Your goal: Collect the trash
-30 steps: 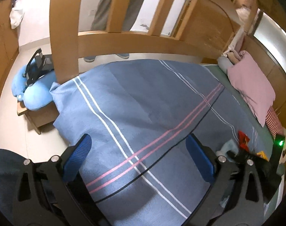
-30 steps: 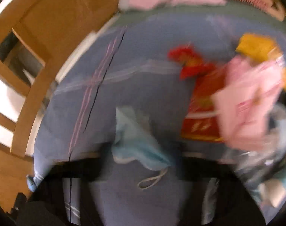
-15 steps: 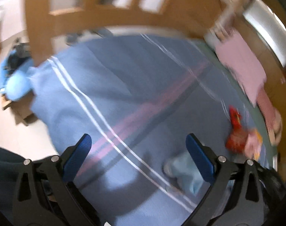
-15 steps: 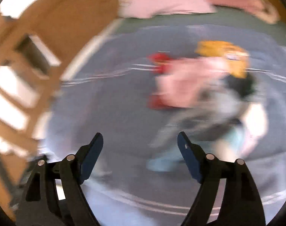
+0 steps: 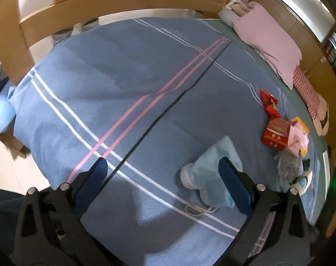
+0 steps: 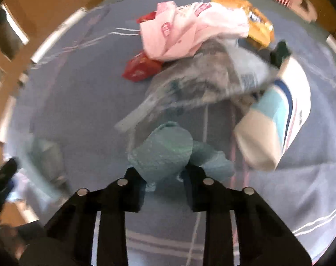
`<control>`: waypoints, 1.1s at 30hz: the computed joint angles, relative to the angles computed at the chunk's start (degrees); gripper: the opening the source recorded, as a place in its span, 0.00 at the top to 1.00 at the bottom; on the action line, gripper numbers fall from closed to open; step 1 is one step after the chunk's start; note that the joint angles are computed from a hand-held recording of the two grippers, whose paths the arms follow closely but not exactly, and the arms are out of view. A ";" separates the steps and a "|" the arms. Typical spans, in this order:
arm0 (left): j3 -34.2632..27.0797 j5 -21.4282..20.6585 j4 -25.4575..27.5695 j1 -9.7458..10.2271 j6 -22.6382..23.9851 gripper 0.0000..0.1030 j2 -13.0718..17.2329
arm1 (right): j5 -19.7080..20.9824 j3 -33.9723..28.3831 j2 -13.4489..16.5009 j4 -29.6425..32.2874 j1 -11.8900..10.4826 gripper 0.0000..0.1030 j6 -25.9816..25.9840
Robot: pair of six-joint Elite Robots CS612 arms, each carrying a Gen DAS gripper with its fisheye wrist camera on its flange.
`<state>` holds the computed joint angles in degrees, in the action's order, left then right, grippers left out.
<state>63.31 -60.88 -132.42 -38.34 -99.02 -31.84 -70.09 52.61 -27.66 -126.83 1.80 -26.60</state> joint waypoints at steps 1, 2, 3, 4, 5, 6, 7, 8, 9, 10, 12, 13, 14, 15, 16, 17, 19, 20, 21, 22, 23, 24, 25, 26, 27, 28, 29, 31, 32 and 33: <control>0.21 0.12 -0.22 0.02 -0.26 0.03 -0.08 | 1.16 1.39 -1.12 0.41 -0.47 0.73 -1.22; 0.23 0.24 -0.61 0.04 -0.38 0.03 -0.03 | 1.62 2.37 -1.86 0.42 -0.75 0.73 -1.78; -0.02 0.18 -1.01 0.09 -0.20 0.03 0.16 | 2.19 4.42 -3.30 -0.26 -1.18 0.73 -2.37; -0.22 0.00 -1.35 0.13 0.16 0.03 0.32 | 2.95 6.61 -4.81 -1.16 -1.74 0.73 -2.76; -1.08 -0.55 -1.75 0.28 1.34 0.03 0.82 | 4.05 8.58 -6.20 -1.75 -2.42 0.73 -2.86; -2.83 -1.92 -2.51 0.57 4.85 0.03 1.85 | 4.63 8.46 -6.15 -1.66 -2.64 0.73 -2.61; -4.80 -2.92 -2.24 0.76 8.62 0.03 2.92 | 5.89 9.19 -6.73 -1.66 -3.21 0.73 -1.95; -7.14 -3.27 -0.23 0.80 11.42 0.03 4.03 | 7.27 10.73 -7.81 -1.97 -4.06 0.72 -1.09; -10.73 -2.99 3.84 0.74 14.57 0.03 5.62 | 7.70 11.55 -8.35 -2.26 -4.50 0.72 -0.85; -13.13 -2.62 6.69 0.69 16.59 0.03 6.71 | 8.22 13.76 -9.72 -3.68 -4.83 0.72 -0.08; -19.75 -1.39 14.93 0.58 20.88 0.04 9.76 | 8.61 16.54 -11.20 -6.17 -5.47 0.72 0.13; -21.26 -1.02 16.56 0.51 21.51 0.10 10.51 | 8.83 18.44 -12.21 -7.81 -5.87 0.72 0.37; -21.82 -1.01 16.15 0.49 22.91 0.26 11.00 | 9.35 20.13 -13.12 -8.95 -6.28 0.72 1.04; -21.50 -1.86 14.22 0.58 24.46 0.36 11.15 | 9.64 21.29 -13.47 -9.97 -6.34 0.72 1.69; -21.22 -2.82 12.78 0.68 25.40 0.54 11.21 | 10.21 22.77 -14.18 -11.04 -6.88 0.72 2.73; -20.91 -4.09 11.32 0.82 26.14 0.67 11.24 | 10.42 24.40 -14.97 -12.77 -7.37 0.72 3.92; -19.27 -3.75 8.45 0.62 26.44 0.80 10.61 | 9.99 26.87 -15.92 -16.66 -7.42 0.72 6.26; -18.83 -2.96 8.11 0.44 26.68 0.82 10.34 | 9.99 28.34 -16.60 -18.71 -7.87 0.72 7.32; -18.03 -1.66 7.53 0.15 26.98 0.82 9.88 | 9.93 29.06 -16.79 -19.96 -7.90 0.72 8.07; -16.14 -1.04 4.55 -0.02 27.73 0.83 9.12 | 9.86 30.21 -17.19 -22.24 -8.21 0.72 9.40; -13.28 -0.63 -0.83 -0.24 28.45 0.84 8.03 | 9.71 31.32 -17.55 -24.79 -8.50 0.72 10.60; -10.52 -0.74 -6.83 -0.36 29.22 0.84 7.05 | 9.64 32.08 -17.88 -26.07 -8.78 0.72 10.96; -8.37 -2.16 -12.83 -0.34 29.42 0.84 6.20 | 8.79 33.24 -18.29 -28.98 -8.81 0.72 11.99; -6.35 -4.54 -18.83 -0.17 29.37 0.84 5.44 | 7.84 34.32 -18.79 -31.42 -8.89 0.72 12.50; -4.17 -5.72 -24.83 -0.12 29.81 0.84 4.94 | 6.92 35.42 -19.17 -33.78 -8.86 0.72 12.87; -2.09 -6.26 -30.83 -0.16 30.23 0.84 4.52 | 6.52 35.50 -19.01 -34.72 -8.79 0.72 13.06; -0.64 -5.78 -34.77 -0.37 31.08 0.84 4.28 | 6.31 35.94 -19.19 -35.49 -8.86 0.72 13.19; 0.88 -4.58 -37.56 -0.89 32.44 0.84 3.62 | 6.90 37.08 -19.66 -36.65 -9.27 0.72 13.67; 1.22 -4.55 -38.70 -1.06 32.94 0.84 3.51 | 6.99 37.35 -19.70 -37.03 -9.38 0.72 13.81; 1.43 -4.66 -40.06 -1.13 33.63 0.84 3.50 | 6.71 37.98 -19.96 -37.75 -9.50 0.72 13.85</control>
